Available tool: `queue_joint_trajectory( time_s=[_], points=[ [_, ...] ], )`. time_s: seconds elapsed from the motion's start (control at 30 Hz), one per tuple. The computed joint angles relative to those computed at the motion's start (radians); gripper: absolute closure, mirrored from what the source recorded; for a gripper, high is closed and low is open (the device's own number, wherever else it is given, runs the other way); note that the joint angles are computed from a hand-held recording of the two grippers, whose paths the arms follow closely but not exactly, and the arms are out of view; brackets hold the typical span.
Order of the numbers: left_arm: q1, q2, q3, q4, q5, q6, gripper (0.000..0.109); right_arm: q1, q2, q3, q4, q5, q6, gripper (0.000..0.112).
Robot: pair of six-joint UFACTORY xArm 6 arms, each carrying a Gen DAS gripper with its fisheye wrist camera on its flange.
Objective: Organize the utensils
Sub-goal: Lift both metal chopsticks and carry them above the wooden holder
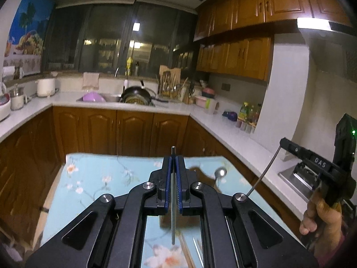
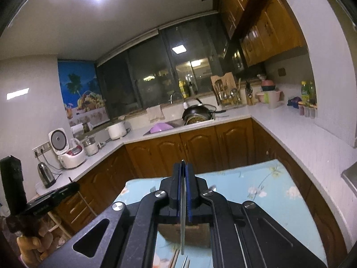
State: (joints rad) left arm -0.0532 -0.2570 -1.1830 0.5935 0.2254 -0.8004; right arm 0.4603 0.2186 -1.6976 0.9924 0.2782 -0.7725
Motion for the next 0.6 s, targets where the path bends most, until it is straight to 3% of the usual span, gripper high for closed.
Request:
queue_joint_trajectory(
  time_s=[0.43, 0.6],
  points=[
    [0.033, 0.242, -0.292, 0.080, 0.007, -0.074, 0.105, -0.020, 0.240, -0.334, -0.185, 0.020, 0.190, 0.109],
    [0.049, 0.320, -0.327, 0.097, -0.021, -0.143, 0.105, -0.016, 0.294, -0.374, -0.220, 0.006, 0.228, 0.109]
  ],
)
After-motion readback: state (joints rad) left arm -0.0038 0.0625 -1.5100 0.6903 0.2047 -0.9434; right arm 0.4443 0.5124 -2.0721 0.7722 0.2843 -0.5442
